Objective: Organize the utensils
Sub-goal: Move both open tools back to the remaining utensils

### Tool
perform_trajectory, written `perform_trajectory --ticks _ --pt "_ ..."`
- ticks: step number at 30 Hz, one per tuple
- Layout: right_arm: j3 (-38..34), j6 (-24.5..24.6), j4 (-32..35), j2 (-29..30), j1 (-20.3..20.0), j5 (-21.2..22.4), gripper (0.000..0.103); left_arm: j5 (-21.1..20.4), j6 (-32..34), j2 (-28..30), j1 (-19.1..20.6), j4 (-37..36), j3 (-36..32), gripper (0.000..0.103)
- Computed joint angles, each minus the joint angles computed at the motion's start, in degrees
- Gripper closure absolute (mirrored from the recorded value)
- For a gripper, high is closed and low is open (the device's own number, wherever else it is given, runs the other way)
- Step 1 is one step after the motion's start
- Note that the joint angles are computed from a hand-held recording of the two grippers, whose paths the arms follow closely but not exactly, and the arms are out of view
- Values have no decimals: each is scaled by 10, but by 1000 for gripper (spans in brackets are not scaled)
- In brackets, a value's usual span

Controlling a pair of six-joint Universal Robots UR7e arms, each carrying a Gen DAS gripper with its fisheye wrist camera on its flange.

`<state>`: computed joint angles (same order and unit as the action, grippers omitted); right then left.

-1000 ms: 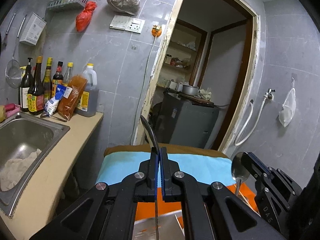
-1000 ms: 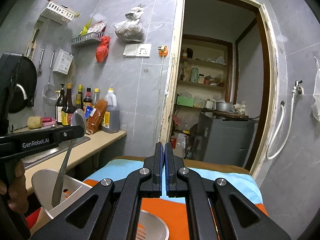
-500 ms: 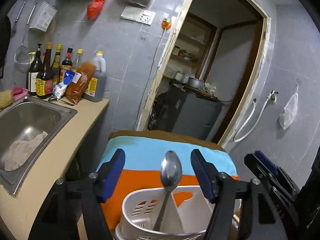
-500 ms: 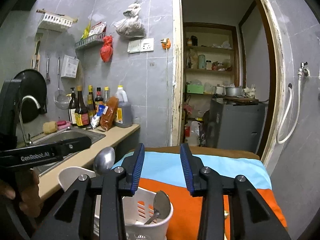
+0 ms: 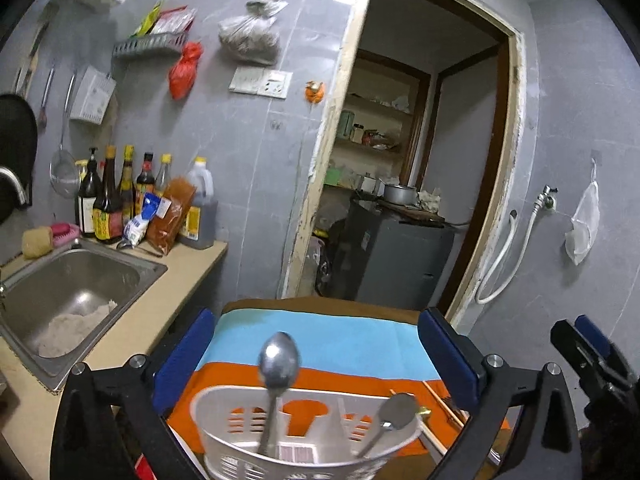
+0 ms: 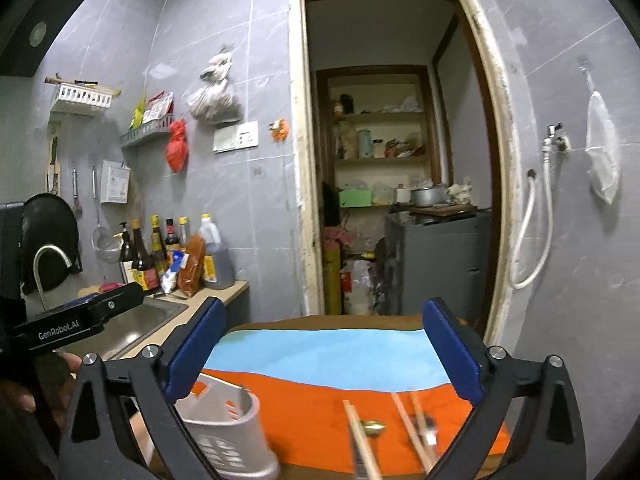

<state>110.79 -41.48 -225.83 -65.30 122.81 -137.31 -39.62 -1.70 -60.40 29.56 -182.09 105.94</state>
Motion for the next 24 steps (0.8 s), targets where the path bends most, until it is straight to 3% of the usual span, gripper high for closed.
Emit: perform_trajectory --ticks 13,24 --pt "82 -7 55 -150 -48 2 2 26 -71 71 -74 16 2 0" --pt "144 52 191 -267 -163 90 2 4 -145 131 -81 83 -13 0"
